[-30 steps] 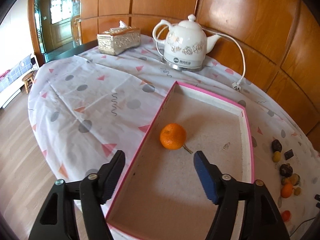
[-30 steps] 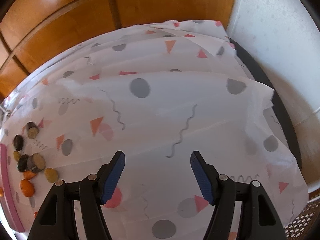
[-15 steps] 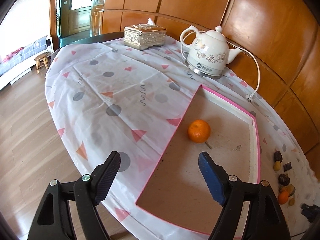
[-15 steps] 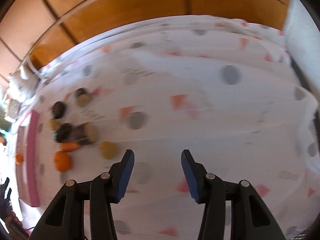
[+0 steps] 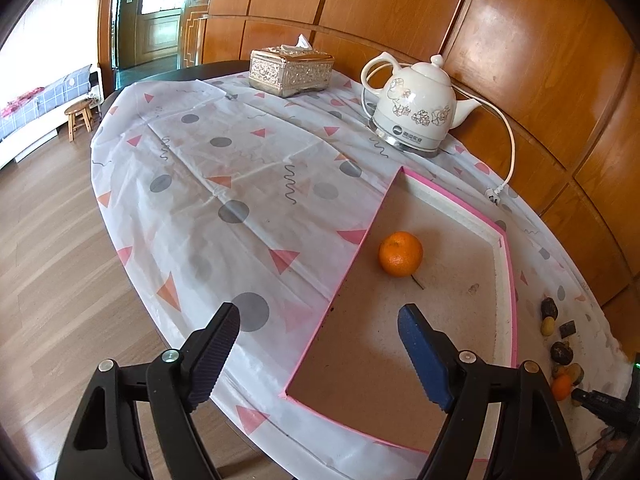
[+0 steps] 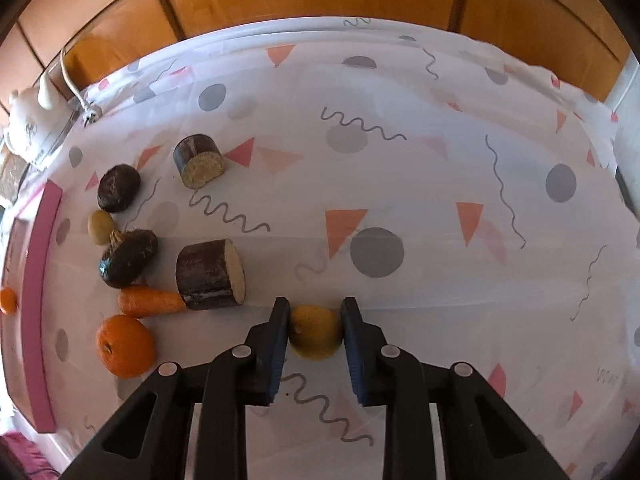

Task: Organize fruits
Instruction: 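Grasp the small yellow potato with the right tool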

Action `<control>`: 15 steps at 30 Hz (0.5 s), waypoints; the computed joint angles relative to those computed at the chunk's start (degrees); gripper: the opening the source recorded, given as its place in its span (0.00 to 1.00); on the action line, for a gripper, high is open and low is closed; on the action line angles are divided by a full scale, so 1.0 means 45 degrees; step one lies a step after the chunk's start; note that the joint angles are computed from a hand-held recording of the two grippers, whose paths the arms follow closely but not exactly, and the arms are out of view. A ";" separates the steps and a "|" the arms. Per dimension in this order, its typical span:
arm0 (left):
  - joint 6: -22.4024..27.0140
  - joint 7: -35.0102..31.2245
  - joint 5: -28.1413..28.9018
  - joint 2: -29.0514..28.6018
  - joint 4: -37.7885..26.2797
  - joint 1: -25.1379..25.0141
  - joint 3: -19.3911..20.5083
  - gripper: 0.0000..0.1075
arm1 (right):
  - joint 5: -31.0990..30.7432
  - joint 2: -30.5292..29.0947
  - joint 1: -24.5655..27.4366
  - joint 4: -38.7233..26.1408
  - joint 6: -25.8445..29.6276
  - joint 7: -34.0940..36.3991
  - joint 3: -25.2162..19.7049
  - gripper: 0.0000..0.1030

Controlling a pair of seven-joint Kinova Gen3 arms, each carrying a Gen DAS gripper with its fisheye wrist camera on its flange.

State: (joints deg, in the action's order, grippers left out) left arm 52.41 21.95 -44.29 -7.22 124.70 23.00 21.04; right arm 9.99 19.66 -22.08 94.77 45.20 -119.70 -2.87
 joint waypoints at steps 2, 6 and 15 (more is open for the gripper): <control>-0.0101 0.0016 -0.0012 0.0002 0.0036 0.0017 0.0008 0.76 | 0.0199 0.0015 -0.0094 0.0052 -0.0026 0.0110 -0.0015 0.26; -0.0078 0.0178 -0.0079 -0.0038 0.0071 0.0088 0.0099 0.76 | 0.0215 -0.0186 -0.0064 0.0525 -0.0622 0.0040 0.0000 0.26; 0.0105 0.0516 -0.0179 -0.0142 0.0170 0.0141 0.0265 0.79 | -0.0009 -0.1615 0.0037 0.2108 -0.1888 -0.0476 -0.0192 0.25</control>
State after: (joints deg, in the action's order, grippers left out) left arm 52.89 24.27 -45.09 -7.86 125.47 23.63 22.23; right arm 9.95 12.39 -21.92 104.25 36.71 -121.85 -3.73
